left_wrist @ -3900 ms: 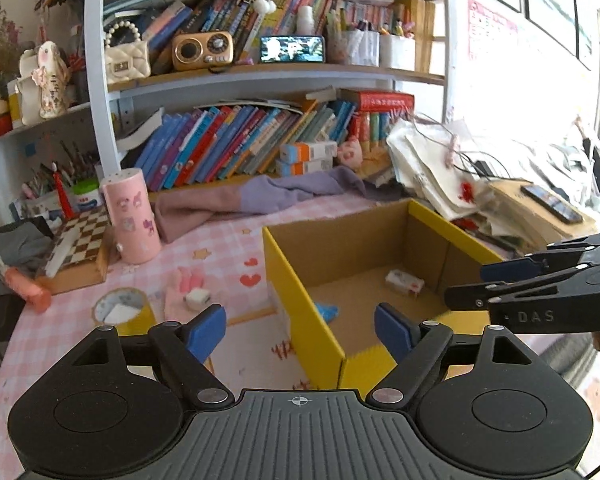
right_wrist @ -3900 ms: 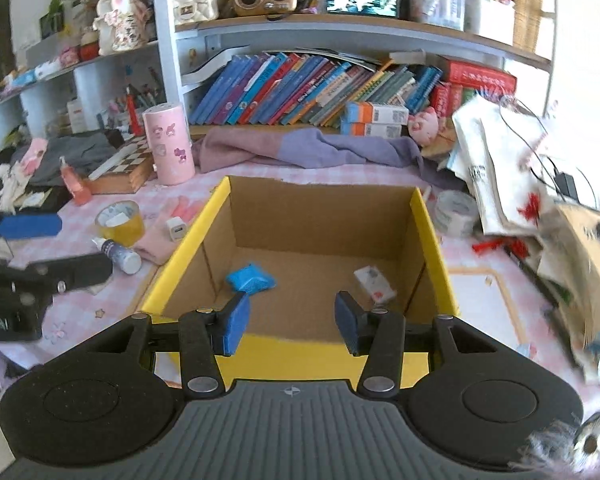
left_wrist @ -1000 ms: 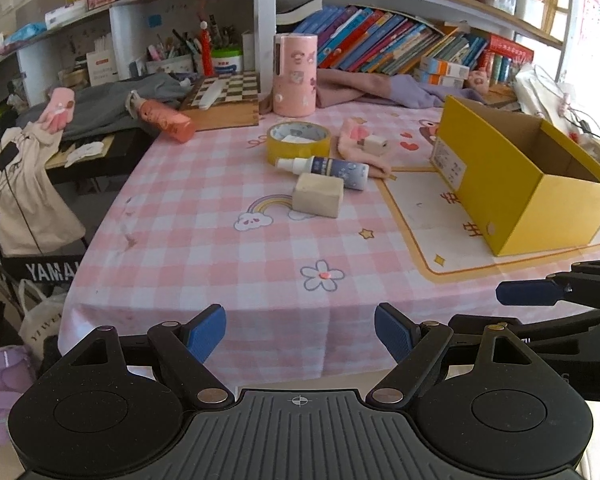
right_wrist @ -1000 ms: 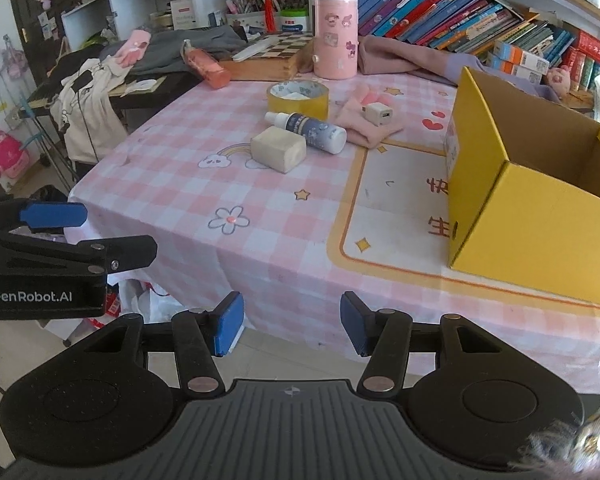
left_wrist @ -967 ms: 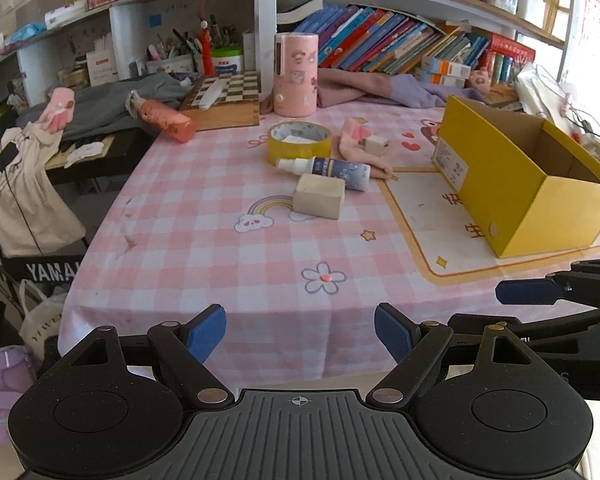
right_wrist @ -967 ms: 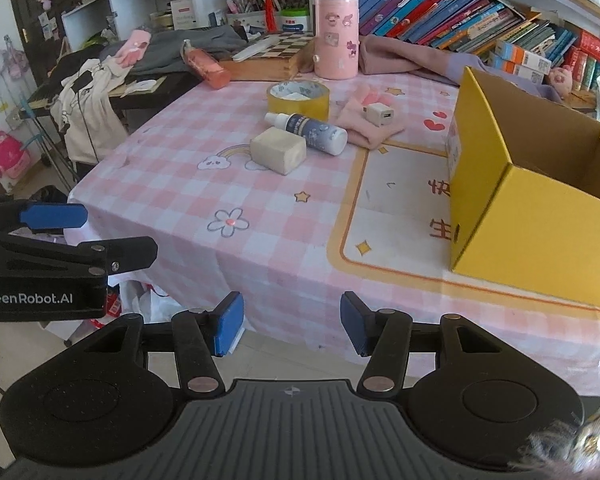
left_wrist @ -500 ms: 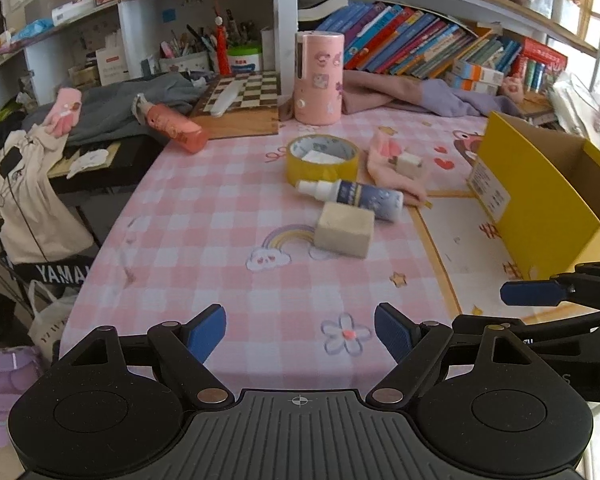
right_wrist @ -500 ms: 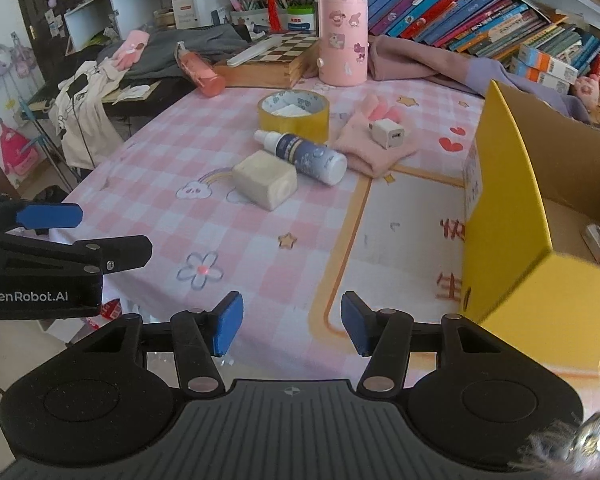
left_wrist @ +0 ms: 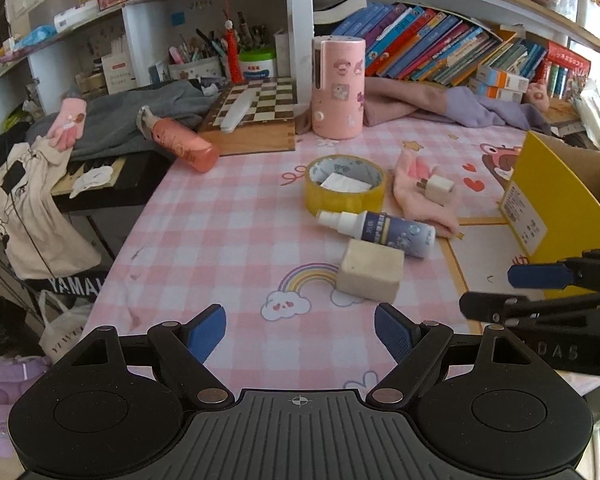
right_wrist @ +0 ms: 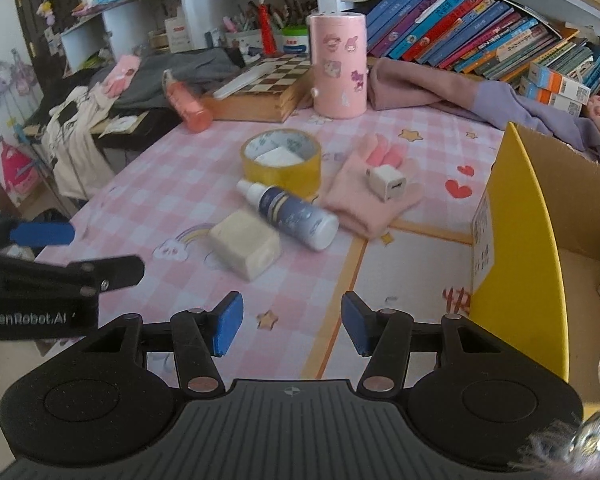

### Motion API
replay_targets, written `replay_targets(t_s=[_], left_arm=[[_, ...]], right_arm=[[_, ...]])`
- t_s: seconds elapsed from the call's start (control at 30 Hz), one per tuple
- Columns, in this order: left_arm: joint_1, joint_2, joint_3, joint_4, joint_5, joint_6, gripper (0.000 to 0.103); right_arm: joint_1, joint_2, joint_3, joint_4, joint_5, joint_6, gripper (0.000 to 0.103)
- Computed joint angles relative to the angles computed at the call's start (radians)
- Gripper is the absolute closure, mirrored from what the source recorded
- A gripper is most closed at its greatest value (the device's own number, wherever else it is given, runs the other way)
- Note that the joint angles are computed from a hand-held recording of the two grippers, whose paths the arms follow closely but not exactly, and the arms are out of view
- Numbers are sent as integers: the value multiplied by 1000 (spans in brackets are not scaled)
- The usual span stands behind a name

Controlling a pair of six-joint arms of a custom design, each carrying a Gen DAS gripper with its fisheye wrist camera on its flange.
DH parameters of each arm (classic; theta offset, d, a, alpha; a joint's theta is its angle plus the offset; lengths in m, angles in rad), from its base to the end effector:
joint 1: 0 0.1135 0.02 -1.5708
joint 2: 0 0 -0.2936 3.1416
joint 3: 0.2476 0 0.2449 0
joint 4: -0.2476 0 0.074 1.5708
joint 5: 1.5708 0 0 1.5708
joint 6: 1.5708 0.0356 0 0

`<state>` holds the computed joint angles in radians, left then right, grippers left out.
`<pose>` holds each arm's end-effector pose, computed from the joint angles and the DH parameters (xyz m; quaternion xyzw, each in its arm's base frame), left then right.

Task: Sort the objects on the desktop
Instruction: 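Move the left tool toward the white eraser block and lower over it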

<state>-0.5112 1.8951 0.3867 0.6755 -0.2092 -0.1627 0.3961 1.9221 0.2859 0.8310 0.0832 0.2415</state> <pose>0.2317 -0.1215 0.0781 0.1237 0.9201 -0.0267 0.3707 0.2237 0.0904 0.0694 -0.0561 0.9253 0.0803 0.3665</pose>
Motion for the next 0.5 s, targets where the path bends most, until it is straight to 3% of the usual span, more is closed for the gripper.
replay_targets(t_s=[0.5], left_arm=[[-10,227,208,-5,119,76,19]], right_arm=[[-127,22,154,-107,-76,-63,51]])
